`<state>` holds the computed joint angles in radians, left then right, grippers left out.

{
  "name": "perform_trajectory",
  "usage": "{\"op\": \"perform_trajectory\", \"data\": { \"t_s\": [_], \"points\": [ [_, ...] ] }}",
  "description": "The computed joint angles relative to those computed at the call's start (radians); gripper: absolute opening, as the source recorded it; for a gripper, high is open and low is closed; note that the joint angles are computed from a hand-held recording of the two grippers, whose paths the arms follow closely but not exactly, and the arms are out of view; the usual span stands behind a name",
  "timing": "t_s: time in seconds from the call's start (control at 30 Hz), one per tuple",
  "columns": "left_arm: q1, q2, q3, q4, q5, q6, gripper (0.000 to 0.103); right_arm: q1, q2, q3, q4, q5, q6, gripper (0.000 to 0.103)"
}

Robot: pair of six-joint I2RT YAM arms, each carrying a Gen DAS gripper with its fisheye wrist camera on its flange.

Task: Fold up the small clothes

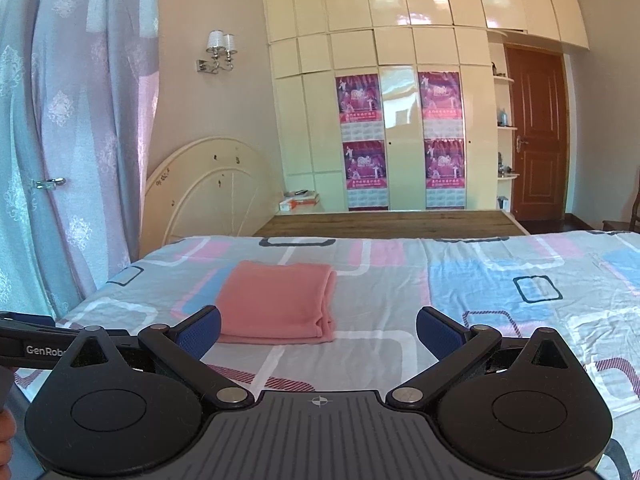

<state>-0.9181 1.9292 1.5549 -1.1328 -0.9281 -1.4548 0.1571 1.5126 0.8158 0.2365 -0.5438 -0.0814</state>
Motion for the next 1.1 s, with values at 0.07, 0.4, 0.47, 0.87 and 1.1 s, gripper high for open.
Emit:
{"op": "perform_trajectory", "data": {
  "t_s": [0.07,0.4,0.47,0.87,1.1],
  "points": [
    [-0.001,0.003,0.005,-0.003,0.0,0.002,0.102,-0.005,0.003,0.002,-0.002,0.0,0.001,0.102],
    [0.006,0.011,0.015,0.001,0.004,0.012,0.102,-0.012,0.025,0.025,-0.017,-0.007,0.002,0.102],
    [0.009,0.01,0.012,0.004,0.006,0.012,0.102,-0.008,0.026,0.027,-0.019,-0.003,-0.002,0.102],
    [0.019,0.011,0.003,0.028,0.012,0.035,0.102,-0.002,0.041,0.039,-0.025,0.003,-0.001,0.102],
    [0.028,0.01,-0.003,0.047,0.019,0.051,0.102,0.011,0.057,0.051,-0.028,0.021,0.002,0.102]
  ]
}}
